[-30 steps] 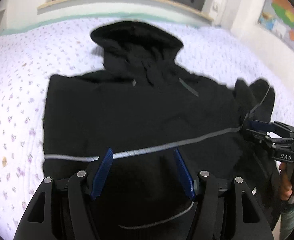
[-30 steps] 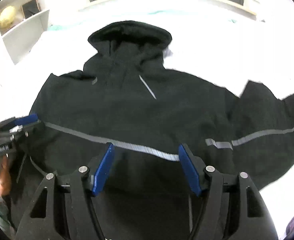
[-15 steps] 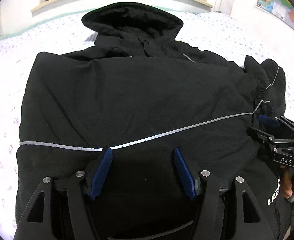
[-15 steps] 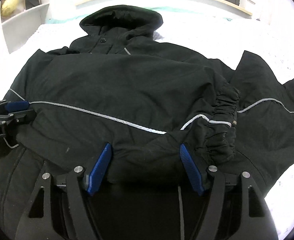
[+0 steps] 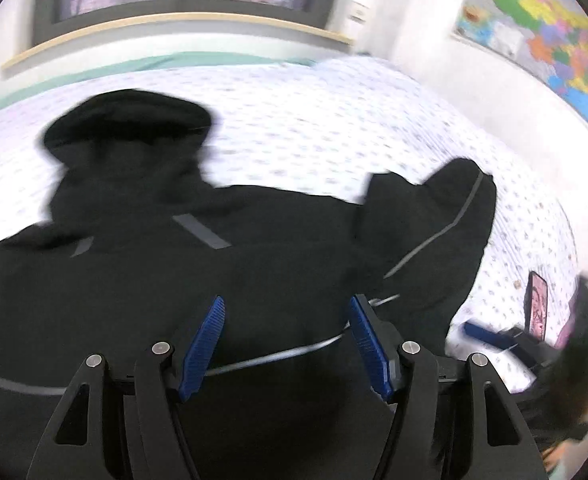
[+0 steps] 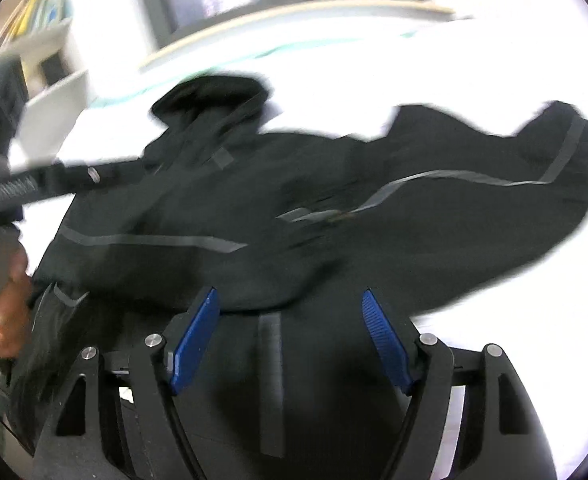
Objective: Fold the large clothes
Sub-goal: 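Grasp the other sleeve cuff with the right gripper and lift it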
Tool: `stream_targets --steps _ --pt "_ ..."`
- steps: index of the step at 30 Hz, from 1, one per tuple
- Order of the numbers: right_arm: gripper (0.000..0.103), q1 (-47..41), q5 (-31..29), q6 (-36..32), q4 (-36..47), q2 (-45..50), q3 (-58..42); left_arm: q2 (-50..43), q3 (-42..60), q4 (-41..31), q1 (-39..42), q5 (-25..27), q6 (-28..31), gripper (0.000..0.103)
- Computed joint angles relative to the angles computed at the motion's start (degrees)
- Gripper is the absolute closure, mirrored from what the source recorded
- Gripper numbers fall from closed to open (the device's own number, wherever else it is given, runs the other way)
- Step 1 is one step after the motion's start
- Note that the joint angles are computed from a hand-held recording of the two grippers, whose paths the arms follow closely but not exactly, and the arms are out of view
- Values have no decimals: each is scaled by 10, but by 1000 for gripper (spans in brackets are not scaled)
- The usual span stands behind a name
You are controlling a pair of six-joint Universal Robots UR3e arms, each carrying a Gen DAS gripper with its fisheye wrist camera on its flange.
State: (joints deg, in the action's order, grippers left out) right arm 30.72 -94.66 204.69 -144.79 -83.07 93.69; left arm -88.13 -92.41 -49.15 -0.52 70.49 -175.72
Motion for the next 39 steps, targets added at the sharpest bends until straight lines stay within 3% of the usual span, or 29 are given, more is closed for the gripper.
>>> stream_targets --steps 2,5,7,10,12,14,18,21,23,24,25,26,27,32,34,37,39 --pt "26 -53 2 -17 16 -58 41 -79 36 31 -64 30 -15 37" --pt "26 -140 14 -57 42 -115 79 -174 64 23 -99 38 -23 37" --pt "26 -213 37 -72 48 -141 98 -184 21 98 -103 46 -35 36" --pt "26 -329 94 -74 29 -145 108 -153 -50 165 -72 -6 -26 35" --pt "26 -393 130 -60 18 -123 95 -145 -73 186 -59 -27 -25 35" --pt "26 -450 172 -43 7 -84 73 -140 -87 210 -70 -7 -23 35" --pt "26 -470 126 -26 32 28 -30 -131 -106 230 -71 1 -18 35" --pt "26 -486 158 -28 6 74 -47 -141 -104 242 -72 1 -20 35" --pt "40 -484 180 -38 0 95 -61 -145 -101 245 -77 8 -21 35" --pt "64 -480 192 -52 7 100 -67 -148 -98 245 -79 8 -22 35" --pt "68 -472 190 -62 12 105 -73 -147 -98 245 -78 7 -22 35" --pt "83 -465 183 -71 9 101 -71 -147 -99 245 -77 6 -22 35" --pt "88 -461 179 -76 3 88 -62 -147 -99 245 -77 6 -22 35" --pt "91 -467 92 -65 -24 -53 19 -145 -101 247 -76 5 -21 35" --pt "92 -487 90 -66 -2 -108 46 -144 -103 249 -75 2 -20 35" --pt "93 -440 -4 -65 28 -90 30 -144 -103 249 -74 3 -20 35" --pt "93 -437 -8 -53 46 -76 29 -145 -101 245 -73 2 -20 35"
